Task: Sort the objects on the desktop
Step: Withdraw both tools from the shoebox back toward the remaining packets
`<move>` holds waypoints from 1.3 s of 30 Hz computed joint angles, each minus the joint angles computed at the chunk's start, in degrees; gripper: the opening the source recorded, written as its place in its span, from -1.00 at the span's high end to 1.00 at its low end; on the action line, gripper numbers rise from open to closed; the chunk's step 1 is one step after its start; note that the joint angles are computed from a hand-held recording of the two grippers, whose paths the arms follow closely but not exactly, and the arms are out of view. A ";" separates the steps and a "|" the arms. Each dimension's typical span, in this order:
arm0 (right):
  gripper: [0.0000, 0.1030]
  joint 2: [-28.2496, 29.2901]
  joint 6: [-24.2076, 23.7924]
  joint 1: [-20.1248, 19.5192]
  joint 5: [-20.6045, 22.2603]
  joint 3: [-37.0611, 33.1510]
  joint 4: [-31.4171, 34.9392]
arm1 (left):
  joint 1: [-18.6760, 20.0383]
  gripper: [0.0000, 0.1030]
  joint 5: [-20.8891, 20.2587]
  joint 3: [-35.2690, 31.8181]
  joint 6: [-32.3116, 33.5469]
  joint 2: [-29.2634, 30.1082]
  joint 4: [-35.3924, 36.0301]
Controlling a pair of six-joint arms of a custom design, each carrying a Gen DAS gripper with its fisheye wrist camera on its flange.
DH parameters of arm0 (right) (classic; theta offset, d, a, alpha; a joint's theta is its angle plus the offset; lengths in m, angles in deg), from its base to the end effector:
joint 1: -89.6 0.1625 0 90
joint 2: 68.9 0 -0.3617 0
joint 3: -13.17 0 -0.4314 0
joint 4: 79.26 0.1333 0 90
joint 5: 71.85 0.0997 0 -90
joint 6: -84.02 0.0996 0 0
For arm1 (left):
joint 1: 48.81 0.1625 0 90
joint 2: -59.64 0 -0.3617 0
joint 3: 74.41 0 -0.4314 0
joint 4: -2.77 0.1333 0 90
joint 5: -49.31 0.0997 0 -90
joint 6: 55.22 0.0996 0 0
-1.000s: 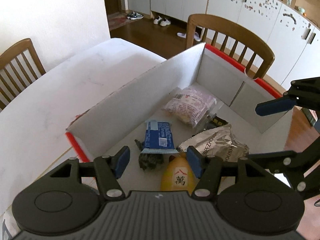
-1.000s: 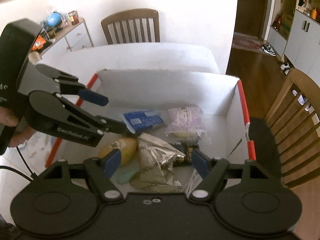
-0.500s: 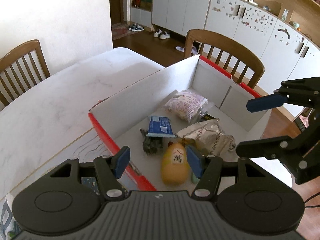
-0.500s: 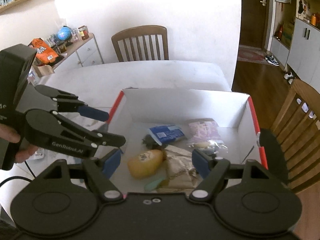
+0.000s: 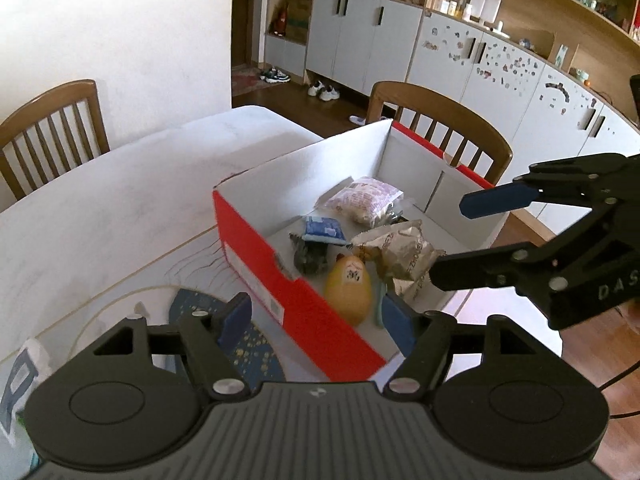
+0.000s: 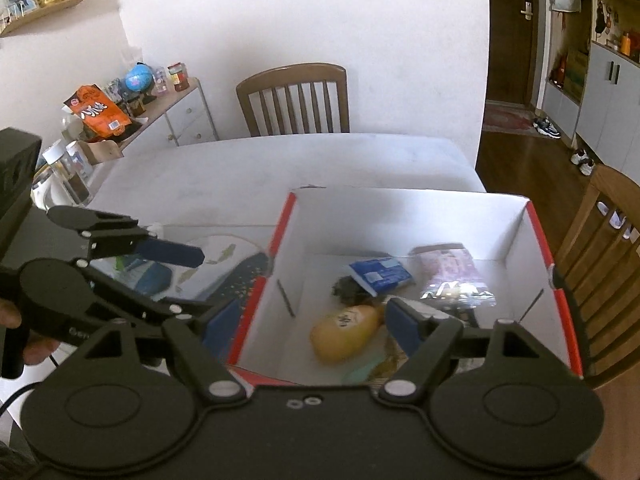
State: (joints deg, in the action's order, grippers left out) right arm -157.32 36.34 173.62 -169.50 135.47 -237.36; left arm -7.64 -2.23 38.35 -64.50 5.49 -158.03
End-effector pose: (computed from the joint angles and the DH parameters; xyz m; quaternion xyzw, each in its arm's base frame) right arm 0.0667 -0.5158 0.2580 0.3211 -0.8982 0.2332 0.1894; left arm -0.2858 -0.5093 0.0322 0.2847 0.8953 -0.2467 0.2376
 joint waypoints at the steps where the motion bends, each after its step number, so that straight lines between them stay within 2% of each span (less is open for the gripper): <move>1: -0.57 0.05 0.22 0.31 -0.07 0.37 -0.38 | -0.18 -0.39 0.22 1.02 -0.28 -0.82 -0.34; 9: -0.65 -0.11 0.16 2.89 -0.09 3.26 -1.97 | -1.16 -0.51 2.10 9.26 -3.96 -8.13 -1.41; 13: -0.70 0.55 1.22 4.31 -0.23 4.46 -3.65 | -1.78 -0.61 3.81 13.37 -4.49 -12.02 -1.83; 20: -0.72 3.37 3.32 7.00 -1.30 5.44 -7.22 | -1.74 -0.67 5.58 19.08 -6.48 -18.32 -1.30; 24: -0.73 5.80 4.77 8.62 -1.61 5.40 -9.70 | -1.65 -0.99 7.28 22.16 -7.77 -21.76 -0.76; 39: -0.73 17.96 8.54 13.73 -3.14 1.47 -14.51 | 2.06 -0.99 9.92 31.03 -8.83 -33.87 1.10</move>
